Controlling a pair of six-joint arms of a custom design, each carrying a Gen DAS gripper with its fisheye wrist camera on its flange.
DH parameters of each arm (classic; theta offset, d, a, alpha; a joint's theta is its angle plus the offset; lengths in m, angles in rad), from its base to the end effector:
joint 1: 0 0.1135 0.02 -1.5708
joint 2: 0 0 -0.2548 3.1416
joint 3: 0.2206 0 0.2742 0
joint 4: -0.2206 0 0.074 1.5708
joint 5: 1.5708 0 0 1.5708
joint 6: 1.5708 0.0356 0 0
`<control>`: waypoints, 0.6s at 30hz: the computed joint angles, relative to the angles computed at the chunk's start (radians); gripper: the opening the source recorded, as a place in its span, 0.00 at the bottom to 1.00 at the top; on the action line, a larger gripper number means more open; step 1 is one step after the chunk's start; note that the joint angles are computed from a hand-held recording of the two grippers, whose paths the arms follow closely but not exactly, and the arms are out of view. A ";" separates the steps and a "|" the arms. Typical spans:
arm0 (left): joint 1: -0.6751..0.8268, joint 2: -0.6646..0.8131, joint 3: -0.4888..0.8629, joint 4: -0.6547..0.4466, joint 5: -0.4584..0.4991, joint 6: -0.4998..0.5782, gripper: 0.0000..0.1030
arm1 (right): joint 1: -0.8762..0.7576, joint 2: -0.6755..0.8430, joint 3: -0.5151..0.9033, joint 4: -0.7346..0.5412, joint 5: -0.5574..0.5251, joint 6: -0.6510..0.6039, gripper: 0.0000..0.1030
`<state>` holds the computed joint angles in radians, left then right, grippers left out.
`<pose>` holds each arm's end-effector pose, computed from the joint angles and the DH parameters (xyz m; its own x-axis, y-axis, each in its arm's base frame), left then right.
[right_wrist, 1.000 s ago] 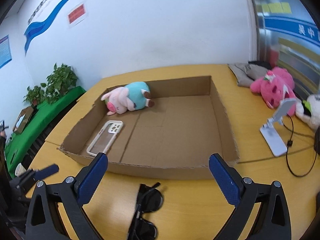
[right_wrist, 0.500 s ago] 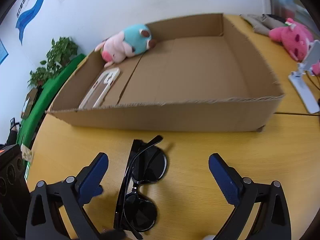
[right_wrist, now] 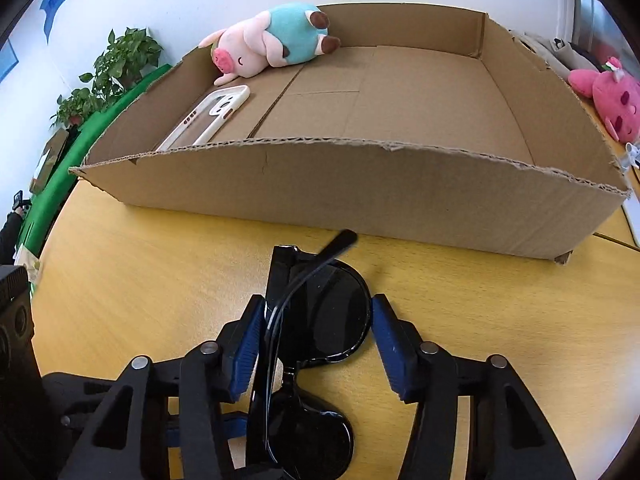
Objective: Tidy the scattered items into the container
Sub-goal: 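Close both grippers on the black sunglasses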
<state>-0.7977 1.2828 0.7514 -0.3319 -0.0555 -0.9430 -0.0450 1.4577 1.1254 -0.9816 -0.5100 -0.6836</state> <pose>0.1969 -0.1990 0.1907 -0.8697 -0.2657 -0.4159 -0.0246 0.8650 -0.5012 0.2909 0.0043 0.2345 -0.6956 -0.5204 -0.4952 -0.6759 0.7078 0.2056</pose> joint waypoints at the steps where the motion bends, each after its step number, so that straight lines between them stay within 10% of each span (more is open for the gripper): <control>1: -0.005 0.001 0.000 0.000 -0.005 -0.002 0.25 | -0.007 0.004 0.004 -0.006 -0.006 -0.002 0.55; 18: -0.076 -0.052 0.038 -0.049 -0.114 0.018 0.06 | -0.074 -0.053 0.071 -0.094 -0.149 0.008 0.54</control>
